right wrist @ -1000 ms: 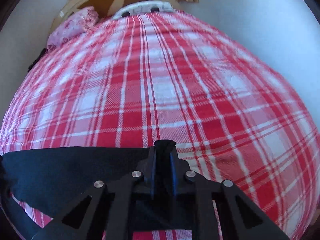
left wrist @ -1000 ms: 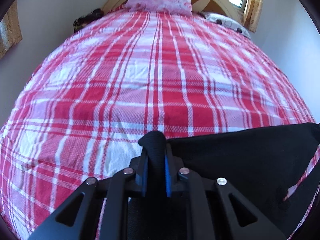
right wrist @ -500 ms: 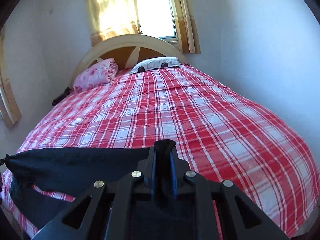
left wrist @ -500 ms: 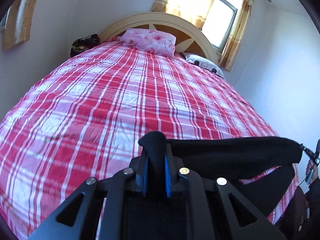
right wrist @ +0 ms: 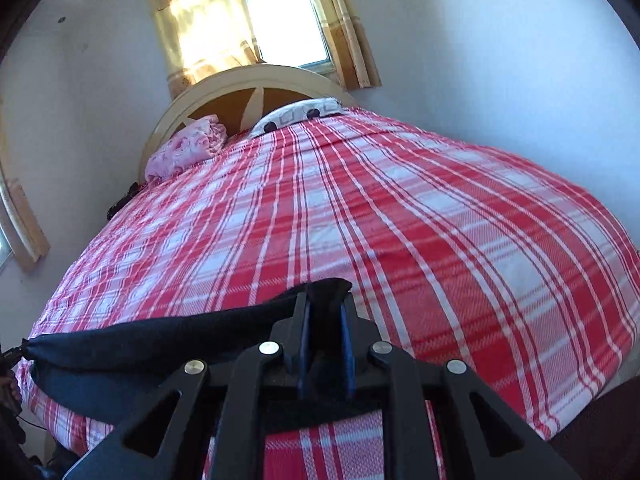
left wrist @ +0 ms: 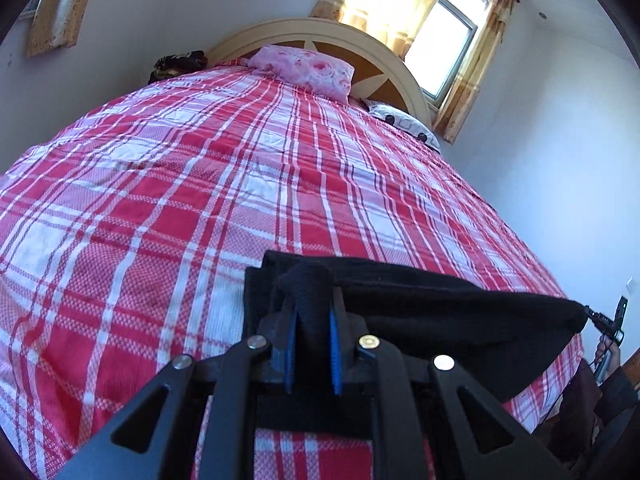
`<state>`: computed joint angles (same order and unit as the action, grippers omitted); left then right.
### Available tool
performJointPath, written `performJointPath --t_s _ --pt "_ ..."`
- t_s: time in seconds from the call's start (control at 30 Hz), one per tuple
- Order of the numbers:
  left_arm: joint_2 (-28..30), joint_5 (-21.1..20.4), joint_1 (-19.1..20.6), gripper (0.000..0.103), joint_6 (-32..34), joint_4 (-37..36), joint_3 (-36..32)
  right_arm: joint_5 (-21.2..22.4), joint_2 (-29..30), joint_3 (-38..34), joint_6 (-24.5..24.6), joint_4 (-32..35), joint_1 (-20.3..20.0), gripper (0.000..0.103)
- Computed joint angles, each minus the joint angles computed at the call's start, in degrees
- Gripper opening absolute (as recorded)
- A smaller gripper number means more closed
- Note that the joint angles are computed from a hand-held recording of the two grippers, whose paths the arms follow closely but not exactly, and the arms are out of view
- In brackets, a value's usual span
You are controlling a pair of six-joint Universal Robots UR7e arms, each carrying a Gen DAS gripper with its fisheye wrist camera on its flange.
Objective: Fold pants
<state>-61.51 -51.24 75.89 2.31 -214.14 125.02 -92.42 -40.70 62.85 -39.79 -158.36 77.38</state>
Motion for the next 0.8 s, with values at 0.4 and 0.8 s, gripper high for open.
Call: performJointPath --t_s 0.4,0.8 --pt "1.9 0.6 -0.3 0.019 4.6 -5.5 2.3 -3.6 -5.3 9.4 2.0 -12.9 -1.6 0.029" --pt "2.5 8.1 -1.9 0.061 6.0 -10.4 3.8 0.1 0.7 14.7 -16.7 0.1 12.5 0.049"
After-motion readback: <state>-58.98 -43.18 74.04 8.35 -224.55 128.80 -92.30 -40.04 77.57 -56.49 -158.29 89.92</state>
